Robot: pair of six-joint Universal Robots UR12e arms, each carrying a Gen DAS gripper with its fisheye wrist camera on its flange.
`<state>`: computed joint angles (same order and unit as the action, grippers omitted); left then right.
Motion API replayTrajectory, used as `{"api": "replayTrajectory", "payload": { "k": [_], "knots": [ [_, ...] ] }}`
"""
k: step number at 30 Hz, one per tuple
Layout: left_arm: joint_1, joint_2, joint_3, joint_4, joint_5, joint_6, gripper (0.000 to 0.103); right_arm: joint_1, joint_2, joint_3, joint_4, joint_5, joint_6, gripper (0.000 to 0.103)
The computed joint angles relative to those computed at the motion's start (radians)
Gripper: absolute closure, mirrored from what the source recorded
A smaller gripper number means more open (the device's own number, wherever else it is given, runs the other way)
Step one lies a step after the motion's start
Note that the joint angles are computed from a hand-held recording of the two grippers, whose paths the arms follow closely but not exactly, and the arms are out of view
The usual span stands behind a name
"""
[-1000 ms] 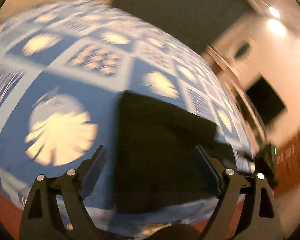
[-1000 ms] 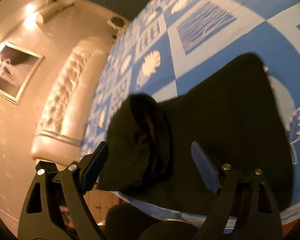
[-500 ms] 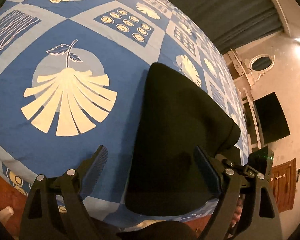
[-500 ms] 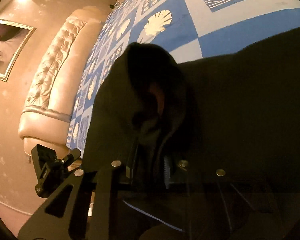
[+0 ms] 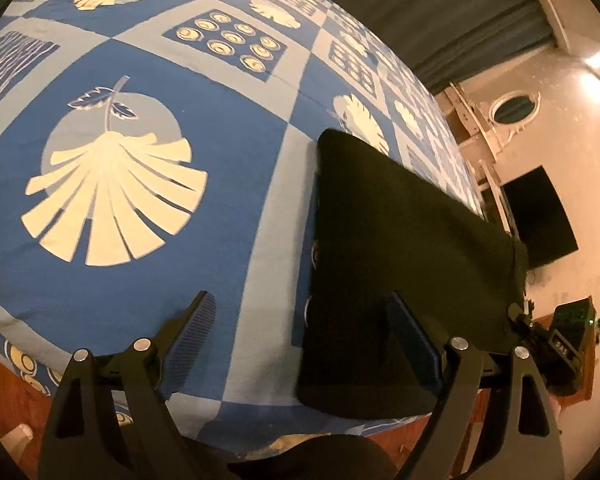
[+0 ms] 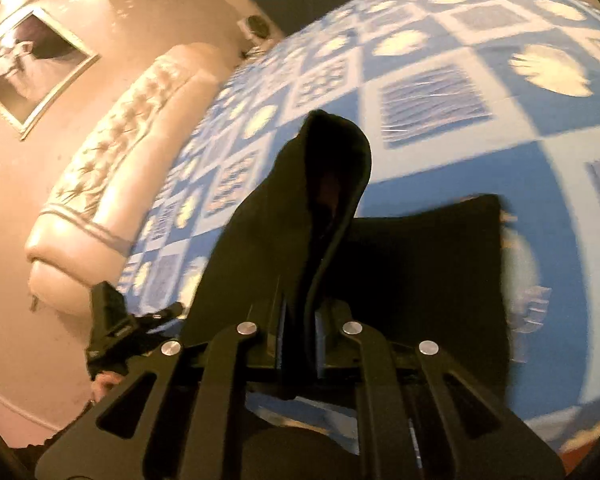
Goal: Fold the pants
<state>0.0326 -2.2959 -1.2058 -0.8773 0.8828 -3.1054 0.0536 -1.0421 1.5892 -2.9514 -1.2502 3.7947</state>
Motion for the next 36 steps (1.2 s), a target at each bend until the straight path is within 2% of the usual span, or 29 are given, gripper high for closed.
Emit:
{"api": "replayTrajectory", "payload": {
  "k": [4,9,12,13,15,16,17,19,21,24,26,29,33,36],
  "knots": [
    [-0.014,-0.006,0.005,-0.033,0.011,0.038,0.017,-0.016,-0.012,0.052,0.053,-0.045,0.014,0.094],
    [-0.032,-0.009,0.008,-0.053,0.057,0.09,0.017,-0.021,0.007,0.056,0.046,-0.03,0.025,0.092],
    [-0.037,-0.007,0.006,-0.046,0.081,0.121,0.017,-0.037,0.007,0.071,0.001,0.028,0.086,0.086],
    [-0.035,-0.006,0.007,-0.044,0.078,0.12,0.017,-0.043,0.004,0.08,-0.022,0.041,0.107,0.079],
    [-0.028,-0.005,0.004,-0.011,0.051,0.092,0.017,-0.052,-0.003,0.092,-0.093,0.043,0.126,0.048],
    [-0.023,-0.008,0.005,0.016,0.031,0.07,0.017,-0.055,-0.008,0.096,-0.109,0.029,0.125,0.017],
    [-0.02,-0.013,0.013,0.029,0.019,0.057,0.017,-0.055,-0.011,0.094,-0.108,0.009,0.123,0.009],
    [-0.019,-0.032,0.042,0.027,0.002,0.043,0.017,-0.062,-0.007,0.094,-0.113,-0.014,0.132,0.009],
    [-0.017,-0.058,0.079,-0.007,-0.04,0.03,0.017,-0.075,0.014,0.093,-0.153,0.017,0.18,0.009],
    [-0.025,-0.096,0.136,-0.072,-0.086,0.028,0.017,-0.097,0.068,0.072,-0.238,0.102,0.277,0.009],
    [-0.03,-0.12,0.173,-0.112,-0.112,0.047,0.017,-0.11,0.1,0.05,-0.266,0.163,0.308,0.009],
    [-0.039,-0.157,0.23,-0.157,-0.151,0.064,0.017,-0.122,0.147,0.003,-0.264,0.235,0.304,0.009],
    [-0.045,-0.204,0.307,-0.209,-0.202,0.076,0.017,-0.132,0.183,-0.031,-0.331,0.285,0.316,0.009],
    [-0.048,-0.244,0.372,-0.244,-0.236,0.078,0.017,-0.131,0.195,-0.044,-0.34,0.302,0.3,0.009]
  ]
}}
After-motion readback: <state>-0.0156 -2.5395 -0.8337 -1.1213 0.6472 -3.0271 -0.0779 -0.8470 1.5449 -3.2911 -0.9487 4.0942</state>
